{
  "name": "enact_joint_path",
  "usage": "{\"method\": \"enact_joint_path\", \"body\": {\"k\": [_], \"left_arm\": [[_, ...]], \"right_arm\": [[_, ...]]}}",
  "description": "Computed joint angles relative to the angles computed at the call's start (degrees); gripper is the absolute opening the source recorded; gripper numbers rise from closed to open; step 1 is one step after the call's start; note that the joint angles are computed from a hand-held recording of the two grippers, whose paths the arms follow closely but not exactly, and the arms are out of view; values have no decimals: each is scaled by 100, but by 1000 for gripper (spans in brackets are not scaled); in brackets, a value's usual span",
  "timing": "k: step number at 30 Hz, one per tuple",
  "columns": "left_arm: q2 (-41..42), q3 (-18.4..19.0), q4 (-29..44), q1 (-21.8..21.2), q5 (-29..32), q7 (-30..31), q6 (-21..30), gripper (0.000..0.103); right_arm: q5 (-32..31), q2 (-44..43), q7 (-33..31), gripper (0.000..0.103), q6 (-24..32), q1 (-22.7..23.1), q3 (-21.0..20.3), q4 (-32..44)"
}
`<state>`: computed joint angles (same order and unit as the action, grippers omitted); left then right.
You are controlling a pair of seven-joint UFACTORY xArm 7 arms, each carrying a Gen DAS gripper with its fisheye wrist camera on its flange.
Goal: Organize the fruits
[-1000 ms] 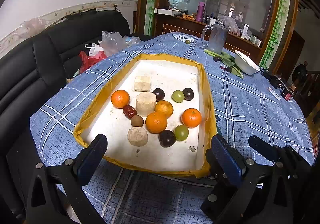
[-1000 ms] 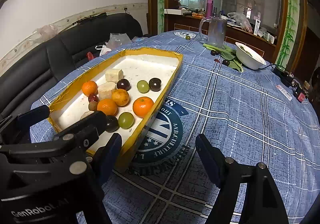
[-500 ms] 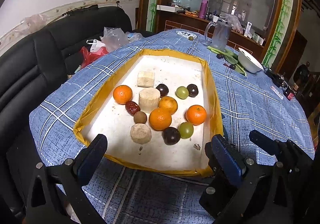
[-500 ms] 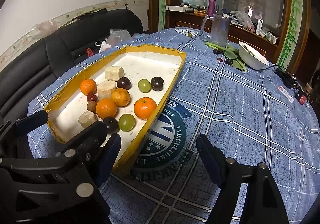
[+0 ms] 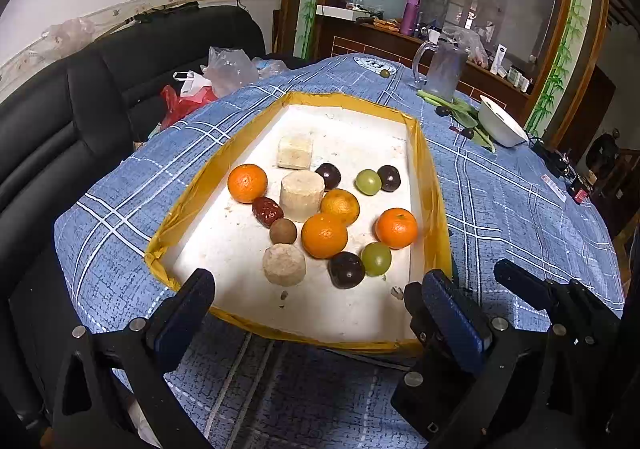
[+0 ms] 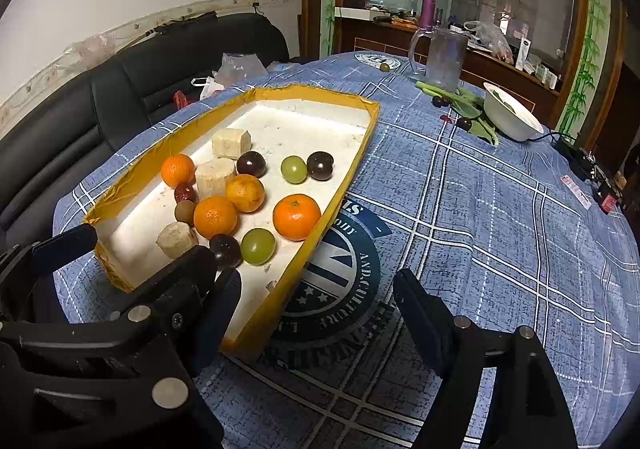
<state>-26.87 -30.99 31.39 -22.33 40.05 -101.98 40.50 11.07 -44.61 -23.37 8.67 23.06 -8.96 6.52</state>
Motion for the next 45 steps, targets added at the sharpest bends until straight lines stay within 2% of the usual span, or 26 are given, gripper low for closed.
{"method": "enact_joint_path", "body": {"k": [45], "left_arm": [[-93,9,-82,-1,-286,20,8,103]], "right_arm": [[-112,70,2,84,-9,-62,70,27]]}}
